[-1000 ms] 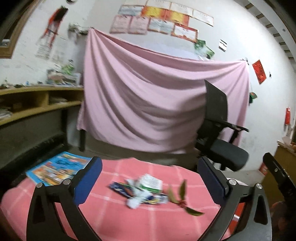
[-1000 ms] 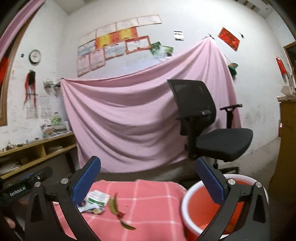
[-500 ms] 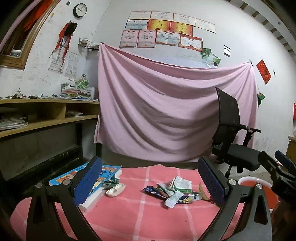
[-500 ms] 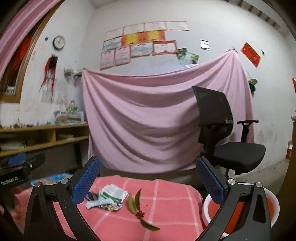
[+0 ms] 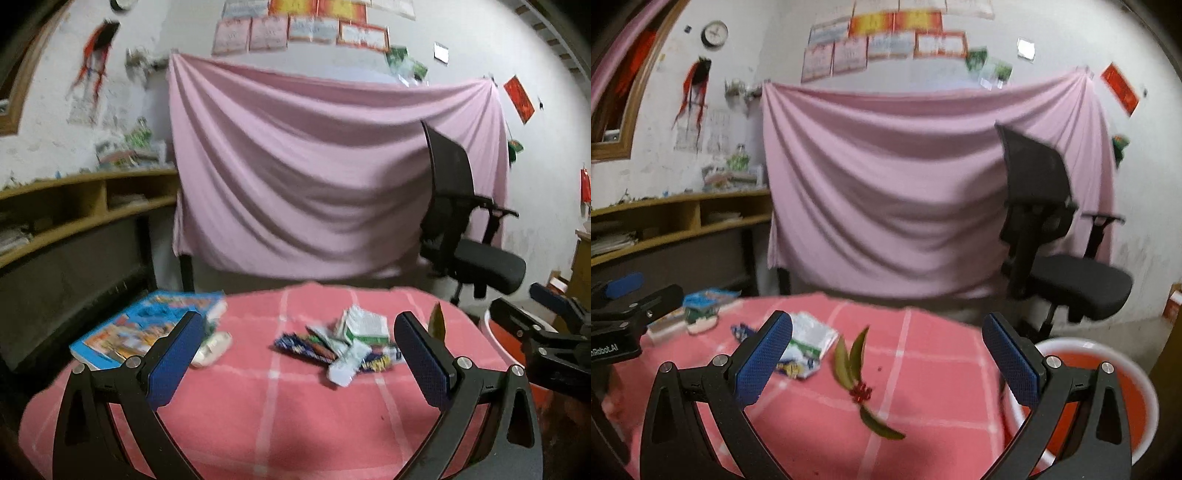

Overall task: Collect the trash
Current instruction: 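Move both tools back over the table toward the leaf sprig and wrappers, then grasp the white wrapper with the left gripper while the right grasps the berry sprig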

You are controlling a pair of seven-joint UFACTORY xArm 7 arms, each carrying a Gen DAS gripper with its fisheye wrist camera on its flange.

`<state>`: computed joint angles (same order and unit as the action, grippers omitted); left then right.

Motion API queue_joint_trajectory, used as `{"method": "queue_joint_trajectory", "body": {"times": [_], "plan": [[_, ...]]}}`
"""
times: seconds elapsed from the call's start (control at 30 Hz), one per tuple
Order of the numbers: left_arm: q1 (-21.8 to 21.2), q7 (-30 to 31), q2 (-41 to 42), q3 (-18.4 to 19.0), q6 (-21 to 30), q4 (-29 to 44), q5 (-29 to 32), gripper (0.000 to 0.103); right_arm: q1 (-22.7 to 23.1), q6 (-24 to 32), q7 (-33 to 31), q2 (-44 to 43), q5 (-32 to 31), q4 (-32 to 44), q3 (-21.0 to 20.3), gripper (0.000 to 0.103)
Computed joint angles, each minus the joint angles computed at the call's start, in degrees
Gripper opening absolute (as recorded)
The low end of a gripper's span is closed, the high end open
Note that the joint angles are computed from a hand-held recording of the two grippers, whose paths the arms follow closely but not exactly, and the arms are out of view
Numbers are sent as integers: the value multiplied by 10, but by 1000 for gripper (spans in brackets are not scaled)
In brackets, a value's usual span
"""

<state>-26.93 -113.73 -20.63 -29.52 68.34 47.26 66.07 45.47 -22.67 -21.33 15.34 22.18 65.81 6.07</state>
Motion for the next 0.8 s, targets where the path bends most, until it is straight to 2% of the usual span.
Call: {"method": "queue_joint_trajectory", "body": {"times": [0.1, 0.13, 0.2, 0.27, 0.3, 0.4, 0.47, 0.53, 0.6, 0.7, 0.8], "plan": [[3, 9, 7, 22, -47, -2, -10, 101, -9, 57, 23, 6, -9, 18, -4, 103], [5, 15, 10, 26, -57, -1, -14, 101, 6, 80, 26, 9, -6, 27, -23, 102], [9, 35, 20, 38, -79, 4, -29, 100, 35, 129, 38, 17, -7, 47, -62, 91], [14, 54, 29, 54, -112, 6, -47, 100, 56, 172, 58, 25, -21, 63, -93, 87], [17, 60, 31, 61, -131, 3, -54, 100, 55, 185, 65, 28, -28, 68, -94, 85], [30, 68, 34, 75, -177, -3, -72, 100, 19, 216, 70, 32, -42, 80, -59, 78], [39, 69, 34, 79, -202, -8, -83, 97, 12, 237, 82, 36, -59, 87, -55, 75], [47, 78, 33, 83, -224, -10, -96, 89, -3, 261, 88, 42, -71, 98, -41, 69], [55, 92, 37, 88, -246, -10, -113, 75, -25, 291, 91, 51, -78, 116, -21, 60], [65, 115, 43, 95, -283, -13, -138, 59, -53, 330, 101, 63, -89, 138, 6, 48], [73, 145, 55, 102, -311, -12, -168, 44, -76, 362, 112, 74, -106, 154, 29, 41]]}}
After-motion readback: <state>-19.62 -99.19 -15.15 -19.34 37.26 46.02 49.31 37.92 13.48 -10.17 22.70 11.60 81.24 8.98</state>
